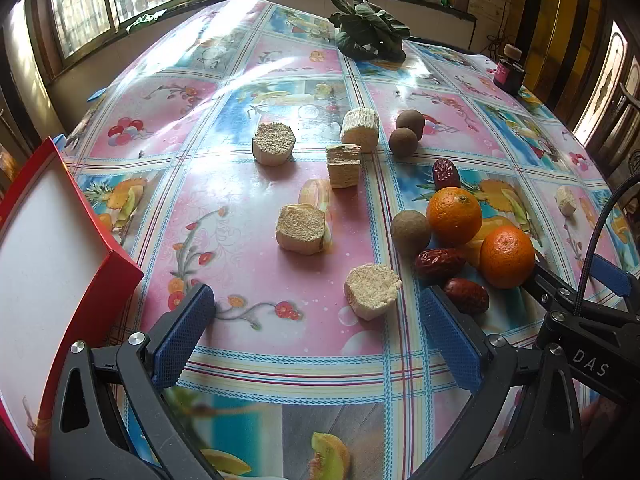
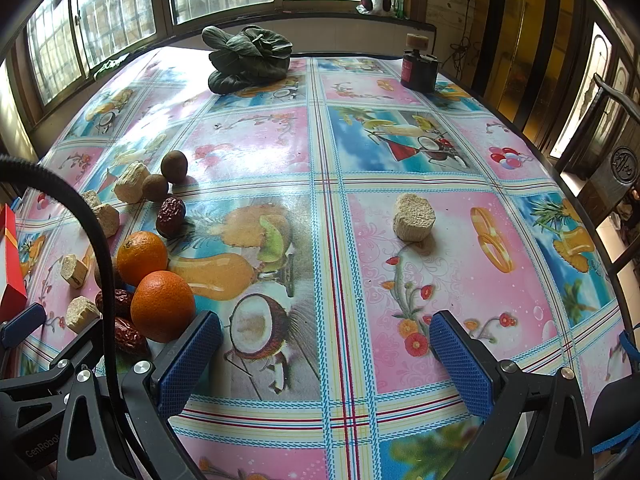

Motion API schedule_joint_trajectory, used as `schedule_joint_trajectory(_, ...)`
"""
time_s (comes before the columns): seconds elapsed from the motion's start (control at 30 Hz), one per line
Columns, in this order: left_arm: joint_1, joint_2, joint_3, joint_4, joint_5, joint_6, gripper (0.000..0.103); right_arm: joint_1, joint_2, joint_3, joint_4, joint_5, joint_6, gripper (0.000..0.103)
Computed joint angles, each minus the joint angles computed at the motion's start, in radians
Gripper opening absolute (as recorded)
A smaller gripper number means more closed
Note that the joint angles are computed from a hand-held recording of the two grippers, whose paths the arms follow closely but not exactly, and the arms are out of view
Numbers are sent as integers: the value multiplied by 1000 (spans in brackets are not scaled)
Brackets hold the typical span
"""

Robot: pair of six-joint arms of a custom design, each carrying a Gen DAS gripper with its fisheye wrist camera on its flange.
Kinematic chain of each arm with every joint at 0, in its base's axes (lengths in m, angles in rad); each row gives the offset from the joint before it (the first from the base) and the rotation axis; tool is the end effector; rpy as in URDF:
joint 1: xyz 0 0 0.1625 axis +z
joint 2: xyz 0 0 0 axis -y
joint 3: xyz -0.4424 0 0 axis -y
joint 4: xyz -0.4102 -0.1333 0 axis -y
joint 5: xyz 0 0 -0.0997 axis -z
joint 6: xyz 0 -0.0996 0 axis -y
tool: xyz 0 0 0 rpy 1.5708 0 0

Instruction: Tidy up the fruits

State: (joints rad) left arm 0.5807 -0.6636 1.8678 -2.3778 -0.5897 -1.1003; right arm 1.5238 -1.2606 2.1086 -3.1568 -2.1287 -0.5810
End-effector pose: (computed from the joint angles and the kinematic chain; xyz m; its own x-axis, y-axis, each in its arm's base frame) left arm -0.3547 -0.4912 -0.0376 -0.7037 -0.1602 -0.6922 0.3172 0.8010 -0.5078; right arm 0.0553 -0.5402 0.2807 -0.7135 -0.0749 0.6967 -0.4269 0.8349 -0.3474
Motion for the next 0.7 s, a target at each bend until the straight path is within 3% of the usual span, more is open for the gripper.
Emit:
schedule_joint_trajectory(0.37, -1, -17, -5, 52, -35, -21, 103, 4, 5, 0, -7, -9, 7, 103)
schedule_joint_trajectory(0.53, -27, -51, 48, 1, -38, 6, 103, 4, -39, 5, 86, -7, 13, 102)
schedule_joint_trajectory(0.7, -50, -93, 112, -129, -59, 92, 103, 11, -96, 52, 23, 28, -95, 101)
